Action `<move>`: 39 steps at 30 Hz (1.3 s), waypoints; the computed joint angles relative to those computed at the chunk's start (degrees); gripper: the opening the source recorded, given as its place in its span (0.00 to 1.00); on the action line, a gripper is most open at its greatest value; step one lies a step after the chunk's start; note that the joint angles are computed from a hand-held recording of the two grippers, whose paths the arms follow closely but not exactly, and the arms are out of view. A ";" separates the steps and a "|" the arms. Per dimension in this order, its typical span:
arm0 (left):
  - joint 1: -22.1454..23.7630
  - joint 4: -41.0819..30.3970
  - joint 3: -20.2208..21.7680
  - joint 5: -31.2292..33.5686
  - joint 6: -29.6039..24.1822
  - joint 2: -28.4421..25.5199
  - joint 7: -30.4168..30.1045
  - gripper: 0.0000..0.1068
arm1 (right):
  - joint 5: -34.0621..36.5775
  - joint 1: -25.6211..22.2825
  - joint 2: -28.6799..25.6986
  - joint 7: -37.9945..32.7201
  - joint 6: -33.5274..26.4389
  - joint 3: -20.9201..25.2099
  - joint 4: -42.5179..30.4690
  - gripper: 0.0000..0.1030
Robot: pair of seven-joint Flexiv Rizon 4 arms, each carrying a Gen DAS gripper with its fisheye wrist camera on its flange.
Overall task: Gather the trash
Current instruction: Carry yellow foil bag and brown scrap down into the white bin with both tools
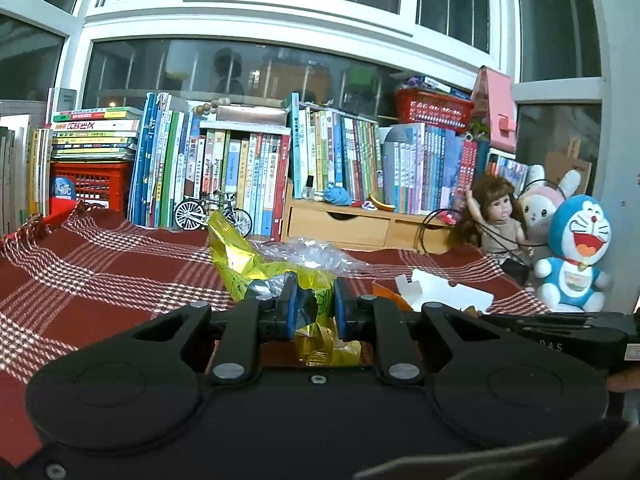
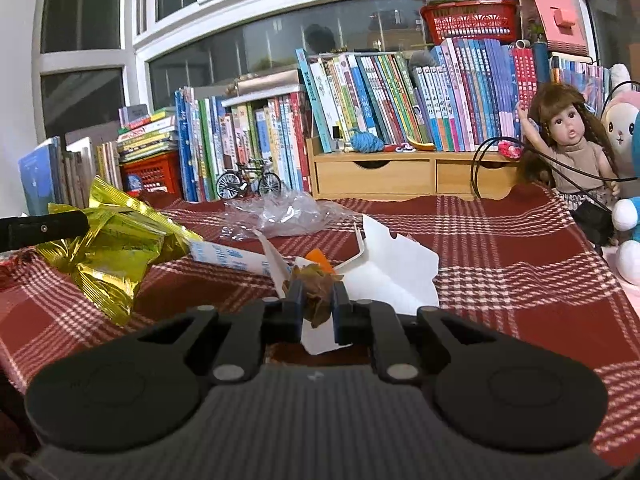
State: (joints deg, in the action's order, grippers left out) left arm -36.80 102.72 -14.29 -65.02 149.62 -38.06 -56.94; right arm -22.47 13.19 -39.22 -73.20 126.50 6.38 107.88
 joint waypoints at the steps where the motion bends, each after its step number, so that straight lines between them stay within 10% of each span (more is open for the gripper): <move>1: -0.16 0.76 -0.07 0.21 0.20 0.45 -0.46 0.16 | -0.32 -0.43 0.31 0.20 0.35 0.37 0.52 0.17; 15: -3.15 12.70 -0.45 3.86 1.81 7.54 -8.91 0.16 | -5.84 -4.22 5.88 3.73 6.99 2.97 12.51 0.17; 39: -11.00 34.54 1.23 14.59 -15.64 14.99 -38.06 0.14 | -11.88 -7.57 9.24 8.26 5.18 4.65 31.89 0.18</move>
